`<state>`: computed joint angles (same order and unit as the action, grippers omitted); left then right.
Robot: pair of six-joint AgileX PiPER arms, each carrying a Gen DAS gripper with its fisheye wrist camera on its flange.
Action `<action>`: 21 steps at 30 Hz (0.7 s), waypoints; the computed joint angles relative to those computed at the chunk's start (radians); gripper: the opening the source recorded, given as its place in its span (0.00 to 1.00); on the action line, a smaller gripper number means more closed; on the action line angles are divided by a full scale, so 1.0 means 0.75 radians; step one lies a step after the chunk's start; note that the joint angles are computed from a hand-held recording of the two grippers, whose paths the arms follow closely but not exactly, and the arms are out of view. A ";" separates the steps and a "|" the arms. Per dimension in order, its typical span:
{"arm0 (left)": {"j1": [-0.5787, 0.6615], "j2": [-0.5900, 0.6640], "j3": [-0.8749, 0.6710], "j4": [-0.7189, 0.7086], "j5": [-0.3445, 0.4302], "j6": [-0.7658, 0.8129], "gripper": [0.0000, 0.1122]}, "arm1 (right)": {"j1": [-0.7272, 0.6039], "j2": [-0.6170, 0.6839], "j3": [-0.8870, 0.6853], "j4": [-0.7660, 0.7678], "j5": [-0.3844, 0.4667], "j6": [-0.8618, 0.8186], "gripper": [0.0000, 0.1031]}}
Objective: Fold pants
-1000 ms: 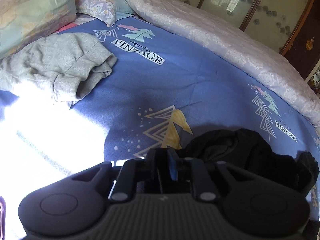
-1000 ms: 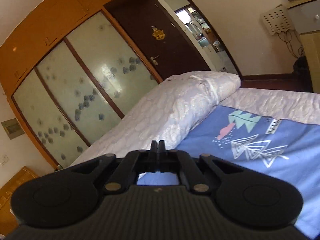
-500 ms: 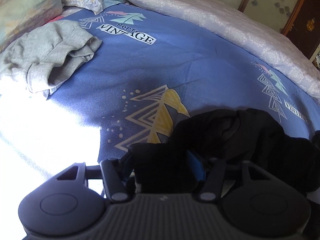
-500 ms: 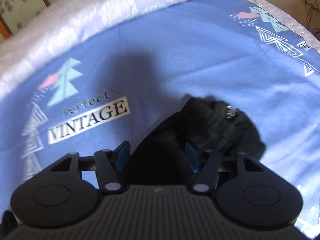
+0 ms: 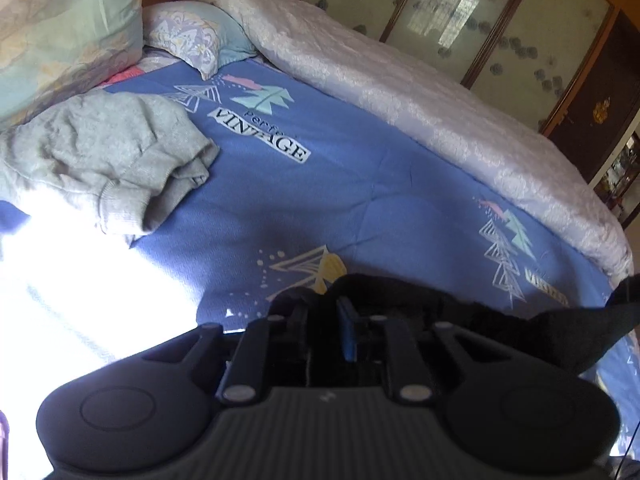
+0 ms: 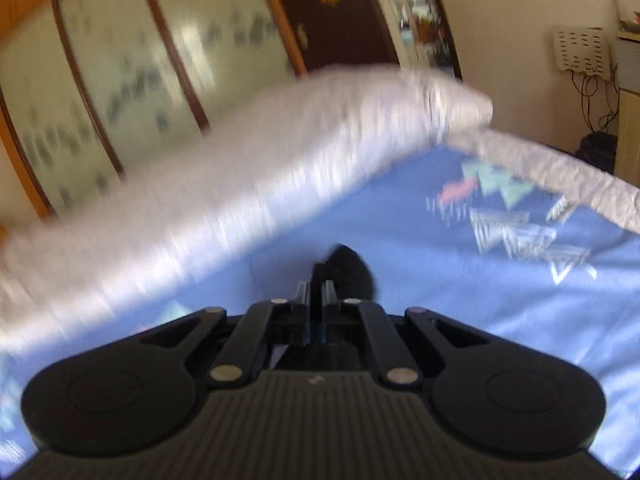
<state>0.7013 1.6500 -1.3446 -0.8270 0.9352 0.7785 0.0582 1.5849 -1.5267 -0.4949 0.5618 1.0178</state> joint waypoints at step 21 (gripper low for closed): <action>-0.015 -0.085 0.094 0.032 0.053 0.055 0.16 | -0.673 -0.363 0.845 0.667 -0.206 -0.398 0.41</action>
<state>0.6903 1.5860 -1.2744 -0.8026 0.9748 0.8195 -0.4463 1.3124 -0.8928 0.0057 0.4076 0.7196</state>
